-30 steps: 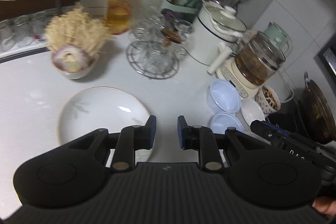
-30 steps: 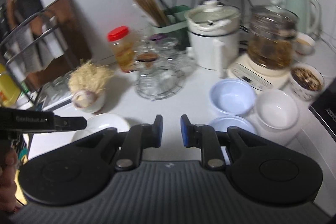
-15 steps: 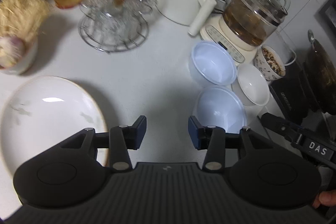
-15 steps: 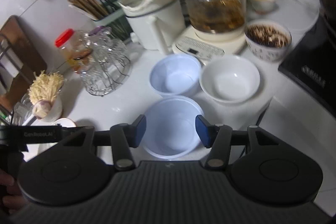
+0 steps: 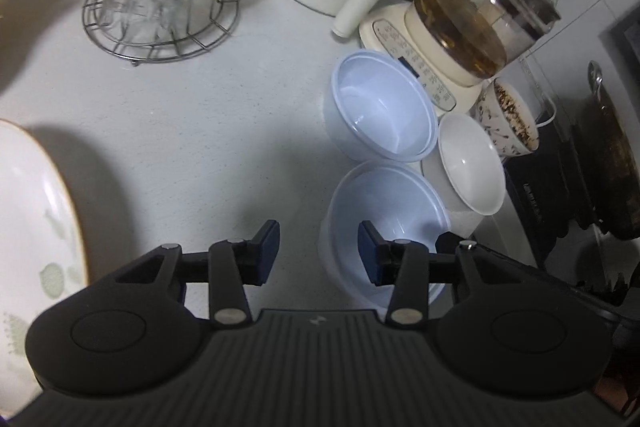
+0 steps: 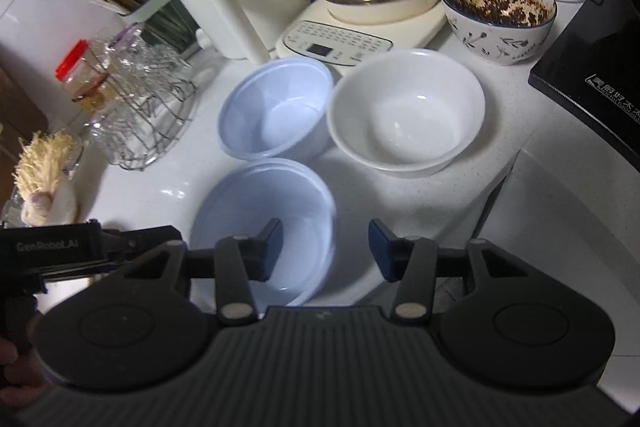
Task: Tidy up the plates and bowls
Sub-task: 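Move both grippers to the rim of the light-blue plastic bowl, then close both grippers on the rim of the light-blue bowl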
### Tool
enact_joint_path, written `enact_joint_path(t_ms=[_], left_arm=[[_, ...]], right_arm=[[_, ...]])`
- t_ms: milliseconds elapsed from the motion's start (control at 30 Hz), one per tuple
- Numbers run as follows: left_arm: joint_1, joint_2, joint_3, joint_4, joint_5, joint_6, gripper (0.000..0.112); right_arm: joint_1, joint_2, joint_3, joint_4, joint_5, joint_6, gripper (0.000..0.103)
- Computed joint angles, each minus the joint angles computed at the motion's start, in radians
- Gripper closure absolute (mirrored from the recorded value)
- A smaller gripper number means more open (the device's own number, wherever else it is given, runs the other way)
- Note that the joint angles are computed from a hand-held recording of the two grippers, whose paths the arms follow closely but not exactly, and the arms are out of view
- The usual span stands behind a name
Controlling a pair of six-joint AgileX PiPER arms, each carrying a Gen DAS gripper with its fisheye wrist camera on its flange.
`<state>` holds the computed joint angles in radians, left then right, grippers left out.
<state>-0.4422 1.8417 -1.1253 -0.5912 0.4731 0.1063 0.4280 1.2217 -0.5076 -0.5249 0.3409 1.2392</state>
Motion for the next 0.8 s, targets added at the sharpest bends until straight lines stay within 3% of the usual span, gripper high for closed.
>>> enact_joint_path(t_ms=[100,200,367,433,800], left_arm=[[-0.006,0.033,-0.03,-0.008,0.018,0.008,0.078],[-0.018,0.064,-0.057,0.011,0.028,-0.005,0.085],[-0.022,0.101,-0.086,-0.01,0.054,0.013,0.098],[-0.021,0.101,-0.09,-0.013,0.061,0.019,0.1],[0.02,-0.017,-0.028,0.037,0.072,-0.036,0.1]], right_arm=[[-0.047,0.032,0.006,0.077,-0.041,-0.099,0.06],[-0.076,0.056,0.011,0.163,-0.07,-0.207,0.07],[-0.123,0.081,0.019,0.441,-0.114,-0.508,0.086],[-0.132,0.082,0.019,0.543,-0.117,-0.612,0.088],[-0.112,0.065,-0.057,0.665,-0.056,-0.786,0.088]])
